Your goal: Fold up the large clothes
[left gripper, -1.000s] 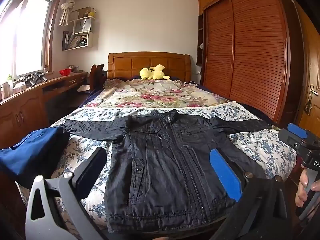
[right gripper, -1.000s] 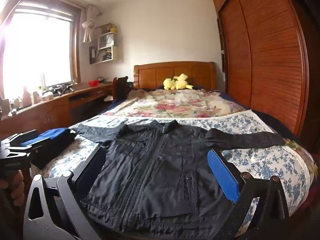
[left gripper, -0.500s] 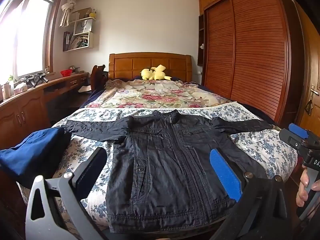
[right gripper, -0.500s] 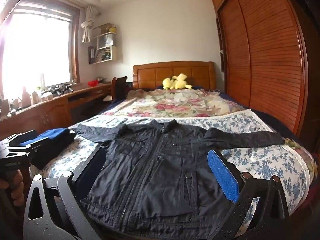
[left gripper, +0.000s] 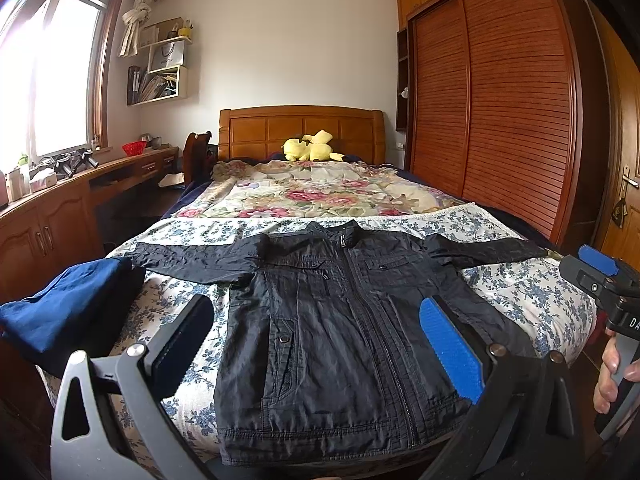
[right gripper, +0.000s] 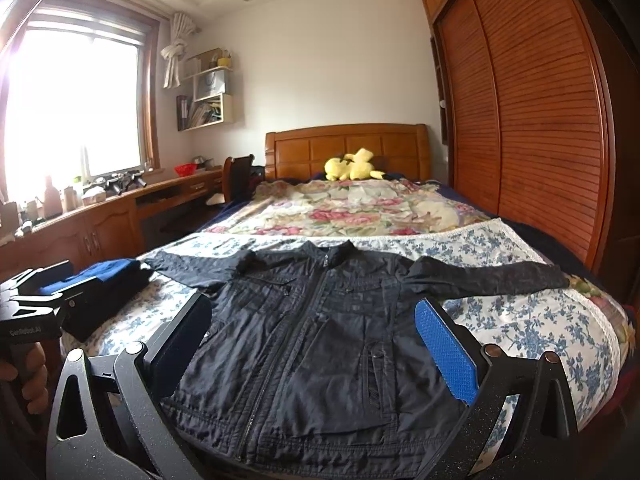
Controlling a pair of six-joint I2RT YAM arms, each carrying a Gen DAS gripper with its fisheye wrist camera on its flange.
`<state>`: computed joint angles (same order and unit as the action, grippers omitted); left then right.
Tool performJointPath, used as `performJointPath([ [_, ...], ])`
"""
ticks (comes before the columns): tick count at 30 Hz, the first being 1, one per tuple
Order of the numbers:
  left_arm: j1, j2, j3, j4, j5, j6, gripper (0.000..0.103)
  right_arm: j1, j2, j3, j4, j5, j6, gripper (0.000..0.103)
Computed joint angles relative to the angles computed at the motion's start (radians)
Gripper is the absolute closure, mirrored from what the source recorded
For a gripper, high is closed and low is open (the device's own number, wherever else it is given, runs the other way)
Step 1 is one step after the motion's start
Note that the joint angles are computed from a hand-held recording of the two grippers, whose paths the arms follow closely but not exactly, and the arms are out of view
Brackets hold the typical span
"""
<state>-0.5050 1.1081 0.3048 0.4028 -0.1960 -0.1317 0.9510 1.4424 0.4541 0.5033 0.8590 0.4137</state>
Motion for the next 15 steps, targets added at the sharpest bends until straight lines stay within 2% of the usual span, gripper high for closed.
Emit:
performJointPath([
  [13, -0.003, -0.011, 0.002, -0.010, -0.001, 0.000, 0.000, -0.012, -0.011, -0.021, 0.015, -0.014, -0.005, 0.000],
  [15, -0.004, -0.020, 0.006, -0.024, -0.001, 0.001, 0.000, 0.010, -0.019, 0.014, -0.038, 0.008, 0.012, 0.000],
])
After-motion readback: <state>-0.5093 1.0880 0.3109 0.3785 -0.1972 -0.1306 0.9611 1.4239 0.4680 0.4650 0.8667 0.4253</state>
